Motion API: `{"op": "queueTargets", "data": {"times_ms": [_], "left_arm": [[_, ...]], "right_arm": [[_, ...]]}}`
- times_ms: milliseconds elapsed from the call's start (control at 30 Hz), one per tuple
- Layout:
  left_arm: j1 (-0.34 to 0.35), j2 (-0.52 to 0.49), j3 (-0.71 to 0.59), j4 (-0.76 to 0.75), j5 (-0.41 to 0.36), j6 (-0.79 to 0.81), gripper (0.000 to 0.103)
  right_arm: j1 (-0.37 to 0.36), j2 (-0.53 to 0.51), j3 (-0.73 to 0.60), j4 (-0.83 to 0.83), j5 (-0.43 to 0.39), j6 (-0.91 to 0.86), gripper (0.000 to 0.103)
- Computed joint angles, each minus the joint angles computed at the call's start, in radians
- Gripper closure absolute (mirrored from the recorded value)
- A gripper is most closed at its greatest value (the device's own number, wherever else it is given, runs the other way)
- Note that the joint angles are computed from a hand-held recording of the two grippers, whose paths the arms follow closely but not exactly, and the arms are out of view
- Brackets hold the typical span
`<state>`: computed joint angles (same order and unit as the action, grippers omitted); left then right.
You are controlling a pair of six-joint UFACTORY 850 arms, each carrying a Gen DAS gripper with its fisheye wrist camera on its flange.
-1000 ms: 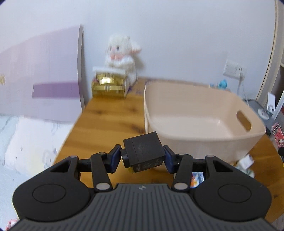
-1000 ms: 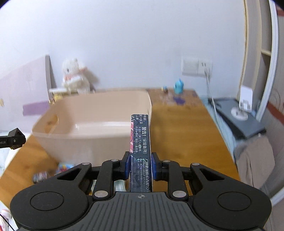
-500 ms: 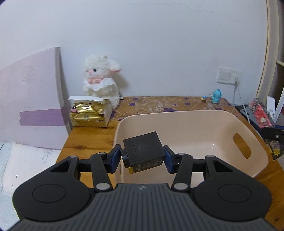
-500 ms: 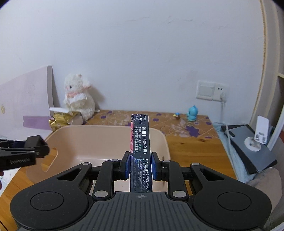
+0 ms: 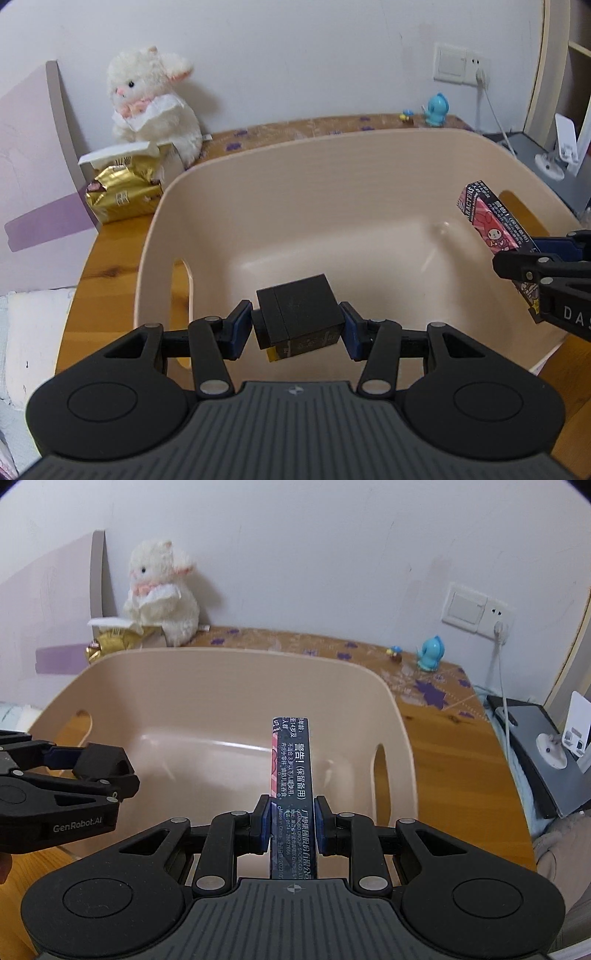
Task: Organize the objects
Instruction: 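Lift both boxes over the beige basket and open both tools to drop them, then move both tools back from the basket toward the remaining items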
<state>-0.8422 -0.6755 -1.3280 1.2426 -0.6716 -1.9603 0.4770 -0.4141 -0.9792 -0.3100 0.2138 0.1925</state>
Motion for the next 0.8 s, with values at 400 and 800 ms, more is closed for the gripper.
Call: {"op": "queueTargets", "data": {"times_ms": [400, 800], "left_arm": [[-0.06, 0.104, 0.104, 0.137, -0.11, -0.106, 0.011], [-0.146, 0.23, 0.28, 0.153, -0.155, -0.177, 0.002]], "right_arm": [[-0.011, 0.143, 0.135, 0.082, 0.138, -0.072, 0.001], [-0.022, 0.299, 0.309, 0.062, 0.163, -0.072, 0.0]]}}
